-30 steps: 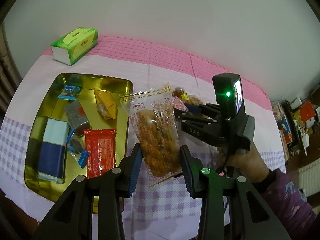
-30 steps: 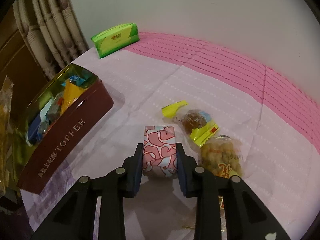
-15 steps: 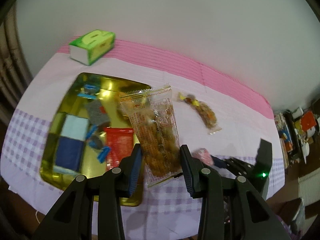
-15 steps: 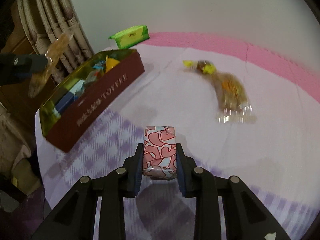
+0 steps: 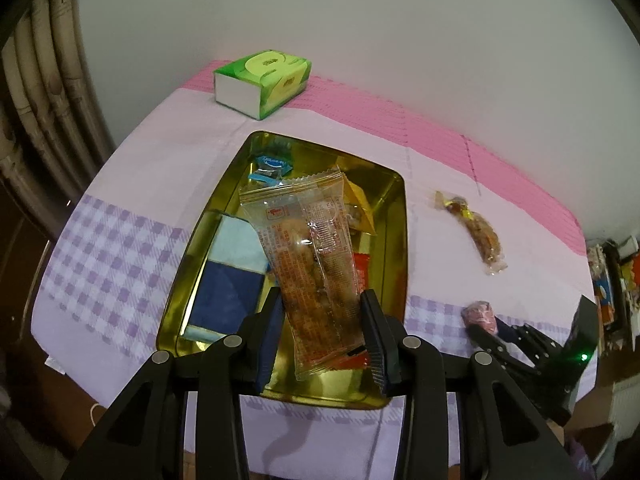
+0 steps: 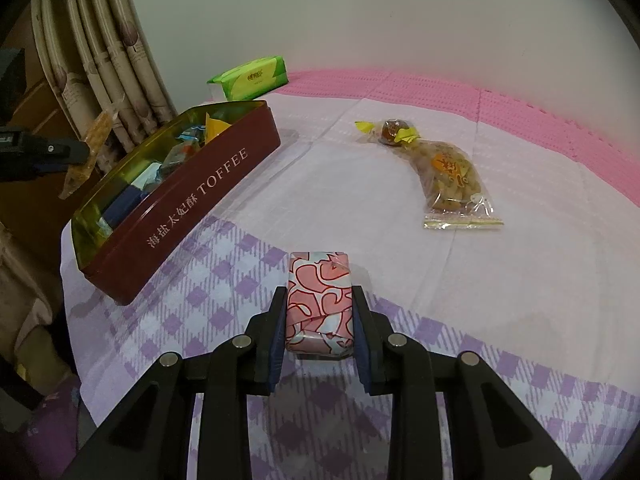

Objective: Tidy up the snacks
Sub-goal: 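Carry the biscuit bag into the tin with the left gripper while the right gripper holds the cube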

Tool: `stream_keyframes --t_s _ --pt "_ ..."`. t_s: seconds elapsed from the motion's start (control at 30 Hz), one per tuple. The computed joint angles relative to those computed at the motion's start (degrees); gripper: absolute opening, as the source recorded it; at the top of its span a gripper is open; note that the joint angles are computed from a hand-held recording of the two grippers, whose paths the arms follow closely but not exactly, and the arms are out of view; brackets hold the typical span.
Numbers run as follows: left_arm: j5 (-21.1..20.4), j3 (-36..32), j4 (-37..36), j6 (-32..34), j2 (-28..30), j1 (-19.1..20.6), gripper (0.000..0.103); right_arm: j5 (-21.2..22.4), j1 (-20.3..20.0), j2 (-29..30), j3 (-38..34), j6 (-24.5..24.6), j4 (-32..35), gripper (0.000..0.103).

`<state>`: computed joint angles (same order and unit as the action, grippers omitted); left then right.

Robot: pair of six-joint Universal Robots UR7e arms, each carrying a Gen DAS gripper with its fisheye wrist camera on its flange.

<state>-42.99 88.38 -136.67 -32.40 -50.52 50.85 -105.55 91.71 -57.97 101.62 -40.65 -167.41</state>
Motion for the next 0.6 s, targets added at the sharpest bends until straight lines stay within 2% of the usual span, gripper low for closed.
stream_keyframes --t_s 0.33,0.6 --pt "0.5 -7.8 2.1 5.3 5.3 1.6 0.039 -0.2 0.0 0.2 0.2 -0.2 -0.8 0.027" --pt "3.5 -11.9 3.5 8.0 9.3 1.8 0.039 -0.2 0.1 0.2 0.2 -0.2 -0.9 0.027"
